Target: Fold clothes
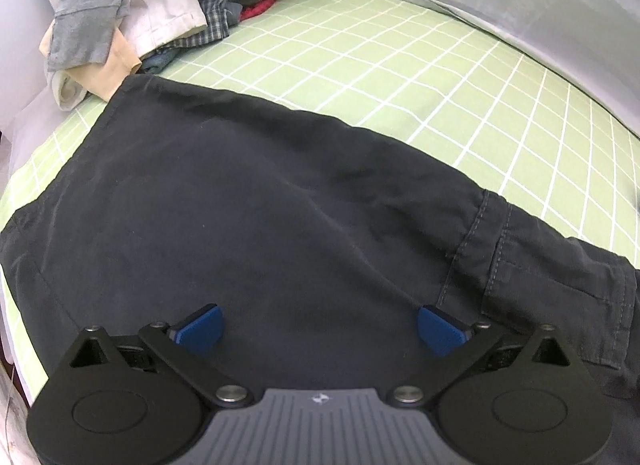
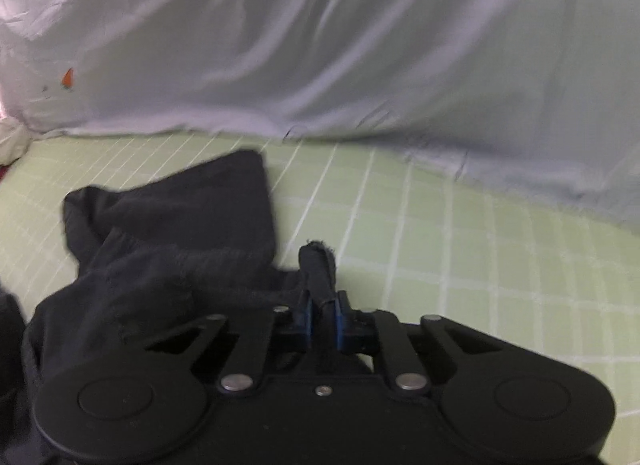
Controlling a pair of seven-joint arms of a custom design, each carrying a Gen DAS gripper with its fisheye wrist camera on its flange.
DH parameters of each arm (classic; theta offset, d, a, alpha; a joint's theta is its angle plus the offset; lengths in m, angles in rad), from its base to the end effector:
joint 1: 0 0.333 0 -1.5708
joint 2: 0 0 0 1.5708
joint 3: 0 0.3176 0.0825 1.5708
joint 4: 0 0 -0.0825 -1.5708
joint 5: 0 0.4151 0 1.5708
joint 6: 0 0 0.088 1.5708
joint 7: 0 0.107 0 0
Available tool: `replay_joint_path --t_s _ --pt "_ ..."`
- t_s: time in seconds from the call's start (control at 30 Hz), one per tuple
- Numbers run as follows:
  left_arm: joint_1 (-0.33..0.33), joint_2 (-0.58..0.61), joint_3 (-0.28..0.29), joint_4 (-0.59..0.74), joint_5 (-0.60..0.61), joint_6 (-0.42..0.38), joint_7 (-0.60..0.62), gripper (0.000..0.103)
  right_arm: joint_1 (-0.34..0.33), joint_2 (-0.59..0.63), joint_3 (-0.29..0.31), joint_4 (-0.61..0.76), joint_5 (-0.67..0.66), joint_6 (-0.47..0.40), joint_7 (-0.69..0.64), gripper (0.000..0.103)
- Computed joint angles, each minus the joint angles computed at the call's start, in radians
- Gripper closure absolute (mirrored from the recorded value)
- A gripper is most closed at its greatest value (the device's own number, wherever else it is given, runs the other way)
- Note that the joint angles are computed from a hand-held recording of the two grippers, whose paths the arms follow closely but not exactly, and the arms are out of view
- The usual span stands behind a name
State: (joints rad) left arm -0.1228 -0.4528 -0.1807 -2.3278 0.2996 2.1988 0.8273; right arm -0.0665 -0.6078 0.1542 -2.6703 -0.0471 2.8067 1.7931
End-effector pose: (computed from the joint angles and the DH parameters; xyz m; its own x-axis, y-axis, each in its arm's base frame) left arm 0.4544 -0.1392 0.5342 0.3179 -0.9450 -0.0770 -0.8608 -0.2536 -0.4412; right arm 0.4276 0.0424 0.4952 -0.0810 -0.9965 -0.0211 -0.7315 0.0738 -0.6779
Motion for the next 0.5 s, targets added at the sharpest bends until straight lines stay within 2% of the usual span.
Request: replay_joint_path --t_s 0.03,0.13,0.23,0.27,0.4,0.5 --pt "0.0 0.006 0.001 0.001 0.0 0.013 -0.004 0.0 -0.072 -0.002 0.063 0.005 -0.047 0.013 0.06 0.093" --pt "0.004 0.045 0.0 0.023 -0.001 0.051 -0.017 0.0 -0.255 -0.014 0.195 0.022 -0.174 0.035 0.238 0.093" --pt "0.007 0.128 -0.011 0.088 0.018 0.09 -0.027 0.0 -0.448 -0.05 0.313 0.037 -0.312 -0.006 0.417 0.093" --pt "0.002 0.162 -0.013 0.116 0.018 0.108 -0.02 0.0 -0.498 -0.068 0.335 0.037 -0.345 -0.031 0.469 0.093" --pt "-0.031 0.314 -0.031 0.246 0.039 0.19 0.046 0.0 -0.612 -0.161 0.365 0.014 -0.449 -0.163 0.611 0.093" --pt "-0.059 0.426 -0.046 0.344 0.074 0.251 0.08 0.0 -0.602 -0.264 0.346 -0.037 -0.481 -0.307 0.664 0.093"
